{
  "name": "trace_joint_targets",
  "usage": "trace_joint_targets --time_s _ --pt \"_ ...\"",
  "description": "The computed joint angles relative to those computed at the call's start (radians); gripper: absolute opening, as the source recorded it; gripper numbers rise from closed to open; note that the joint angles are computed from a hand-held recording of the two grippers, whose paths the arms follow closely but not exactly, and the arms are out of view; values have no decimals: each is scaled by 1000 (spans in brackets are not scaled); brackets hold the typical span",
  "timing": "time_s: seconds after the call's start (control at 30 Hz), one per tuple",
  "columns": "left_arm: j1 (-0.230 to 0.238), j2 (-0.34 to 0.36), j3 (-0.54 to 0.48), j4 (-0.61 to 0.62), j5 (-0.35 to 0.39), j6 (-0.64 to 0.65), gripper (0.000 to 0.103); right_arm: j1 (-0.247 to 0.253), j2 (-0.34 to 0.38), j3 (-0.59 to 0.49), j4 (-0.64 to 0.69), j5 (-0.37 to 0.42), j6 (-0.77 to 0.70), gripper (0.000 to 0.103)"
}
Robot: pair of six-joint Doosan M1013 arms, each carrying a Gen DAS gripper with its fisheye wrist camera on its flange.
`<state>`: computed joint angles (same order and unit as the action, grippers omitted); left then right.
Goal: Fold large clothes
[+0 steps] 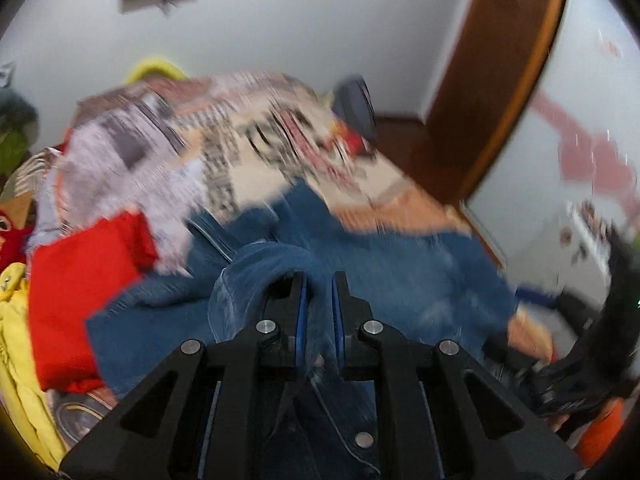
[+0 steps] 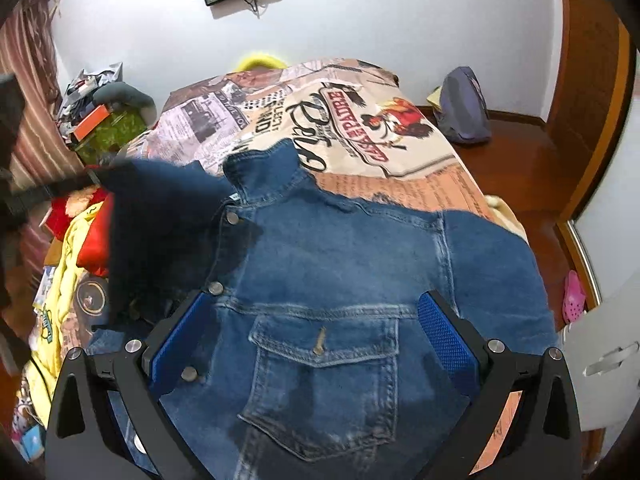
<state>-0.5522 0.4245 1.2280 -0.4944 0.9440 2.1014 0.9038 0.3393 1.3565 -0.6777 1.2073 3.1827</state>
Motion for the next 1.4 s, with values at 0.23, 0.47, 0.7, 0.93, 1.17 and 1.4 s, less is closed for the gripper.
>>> trace_joint_targets --time_s 0.23,0.47,0.7,0.93,1.17,1.4 --pt "-52 11 28 111 128 -9 14 6 -6 15 34 23 2 103" --pt "-11 -48 98 115 31 15 60 3 20 -37 51 45 -72 103" --pt "86 -78 126 181 -77 -96 73 -26 91 -142 112 45 -296 103" --pt "151 -48 154 302 -91 -255 73 -70 200 -256 259 90 -527 101" --pt "160 -22 200 349 -70 -287 73 -73 274 -348 254 147 -658 81" --pt "156 -18 245 325 -103 -279 73 -83 292 -364 291 121 -758 39"
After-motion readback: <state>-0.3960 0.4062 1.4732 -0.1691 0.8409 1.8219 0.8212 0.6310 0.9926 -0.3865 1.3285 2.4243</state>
